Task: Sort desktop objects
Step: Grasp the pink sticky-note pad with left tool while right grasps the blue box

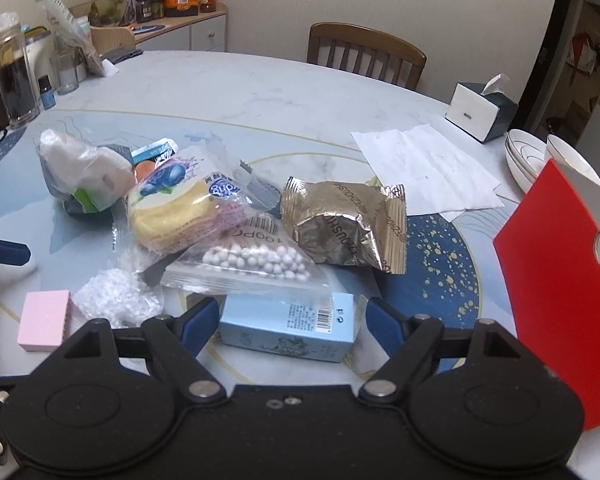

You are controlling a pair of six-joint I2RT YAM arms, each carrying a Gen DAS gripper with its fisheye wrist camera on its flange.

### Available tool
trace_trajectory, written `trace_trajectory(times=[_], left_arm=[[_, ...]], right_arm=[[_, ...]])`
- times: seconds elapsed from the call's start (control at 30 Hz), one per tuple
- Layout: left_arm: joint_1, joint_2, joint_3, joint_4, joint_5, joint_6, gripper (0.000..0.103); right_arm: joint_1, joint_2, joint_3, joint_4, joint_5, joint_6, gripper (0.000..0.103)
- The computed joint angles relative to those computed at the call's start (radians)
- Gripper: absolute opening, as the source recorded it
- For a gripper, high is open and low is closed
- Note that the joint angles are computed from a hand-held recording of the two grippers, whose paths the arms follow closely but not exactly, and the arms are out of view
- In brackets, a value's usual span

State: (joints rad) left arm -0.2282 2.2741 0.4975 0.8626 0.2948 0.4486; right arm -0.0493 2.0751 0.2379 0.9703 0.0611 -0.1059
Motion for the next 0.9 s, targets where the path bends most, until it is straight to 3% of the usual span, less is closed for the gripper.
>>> trace_trajectory(times=[0.17, 0.53, 0.8, 0.9], left_arm=[[-0.001, 0.008, -0.009, 0.014, 0.002, 0.003, 0.098], [-0.01, -0.012, -0.023, -0.002, 0.016, -0.019, 0.059], [-0.026, -0.032, -0.04, -0.004, -0.002, -0.038, 0.039], [-0.034, -0.034, -0.046, 0.002, -0.017, -0.052, 0.039]], right_arm=[[-0.008, -0.004, 0.01, -0.021, -0.012, -0.002, 0.08], [-0.021, -0.004, -0.001, -0.042, -0.032, -0.005, 0.077], [-0.03, -0.023, -0.014, -0.052, -0.06, -0.001, 0.071], [-0.042, -0.036, -0.028, -0.044, -0.078, 0.009, 0.07]])
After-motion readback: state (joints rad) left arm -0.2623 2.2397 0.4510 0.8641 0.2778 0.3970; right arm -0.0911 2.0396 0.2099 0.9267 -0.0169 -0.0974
